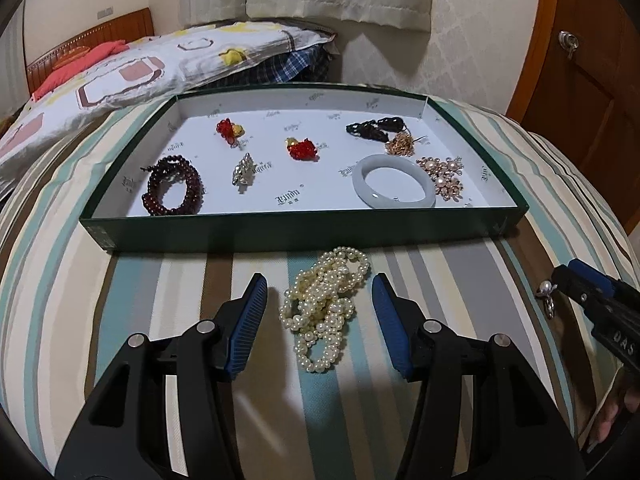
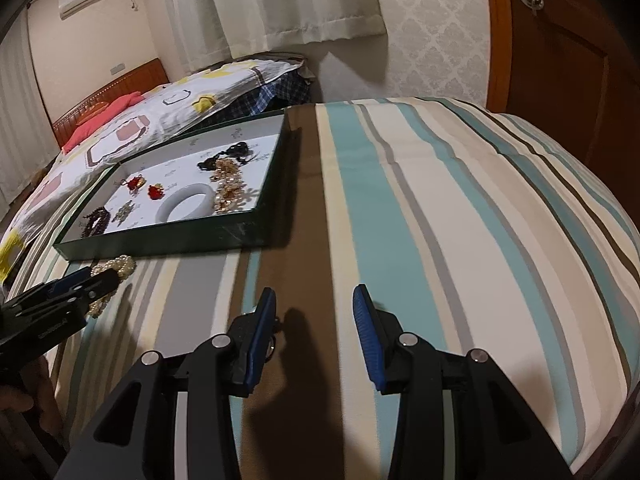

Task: Organize jewelry
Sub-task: 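Grasp the pearl necklace with the left tool while the right tool grasps the silver pearl ring, then carry the pearl necklace and ring into the green box with both tools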

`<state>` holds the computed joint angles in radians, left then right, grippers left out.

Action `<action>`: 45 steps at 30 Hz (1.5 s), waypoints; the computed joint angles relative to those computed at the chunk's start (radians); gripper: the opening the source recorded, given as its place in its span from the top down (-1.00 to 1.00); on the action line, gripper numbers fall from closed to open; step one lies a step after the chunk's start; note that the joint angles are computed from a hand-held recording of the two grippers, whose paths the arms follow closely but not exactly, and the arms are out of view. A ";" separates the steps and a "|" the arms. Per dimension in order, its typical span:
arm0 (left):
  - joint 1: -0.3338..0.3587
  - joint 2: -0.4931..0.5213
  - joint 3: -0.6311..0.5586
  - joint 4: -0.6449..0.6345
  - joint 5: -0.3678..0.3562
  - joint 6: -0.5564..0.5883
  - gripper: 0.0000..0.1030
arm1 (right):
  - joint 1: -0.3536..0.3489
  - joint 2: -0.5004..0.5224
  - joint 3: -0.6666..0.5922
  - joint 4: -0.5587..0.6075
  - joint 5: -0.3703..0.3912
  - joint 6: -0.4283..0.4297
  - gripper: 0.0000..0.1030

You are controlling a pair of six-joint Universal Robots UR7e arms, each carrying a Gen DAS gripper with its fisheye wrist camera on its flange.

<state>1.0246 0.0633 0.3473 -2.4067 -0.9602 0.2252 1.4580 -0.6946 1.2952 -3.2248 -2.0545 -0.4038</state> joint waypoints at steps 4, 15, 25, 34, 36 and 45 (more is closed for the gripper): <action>0.002 0.013 -0.033 0.033 -0.002 -0.013 -0.01 | 0.007 0.006 -0.003 0.006 0.014 -0.016 0.22; 0.004 0.003 -0.012 0.016 -0.016 0.015 0.56 | 0.013 0.009 0.002 0.036 0.041 -0.032 0.22; 0.004 -0.006 0.006 0.004 -0.008 0.000 0.49 | 0.019 0.019 0.003 0.057 0.027 -0.057 0.22; 0.007 -0.011 0.011 0.000 -0.024 0.013 0.61 | 0.027 0.025 0.009 0.045 0.019 -0.081 0.63; 0.007 -0.021 0.033 -0.018 -0.030 0.019 0.63 | 0.026 0.022 0.012 0.048 0.028 -0.071 0.63; -0.003 -0.102 0.182 -0.162 -0.048 0.047 0.64 | 0.041 0.015 0.015 0.014 0.055 -0.077 0.63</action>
<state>1.0218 -0.0384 0.5296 -2.5687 -1.0082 0.2718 1.4988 -0.6793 1.3103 -3.2113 -2.0000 -0.4806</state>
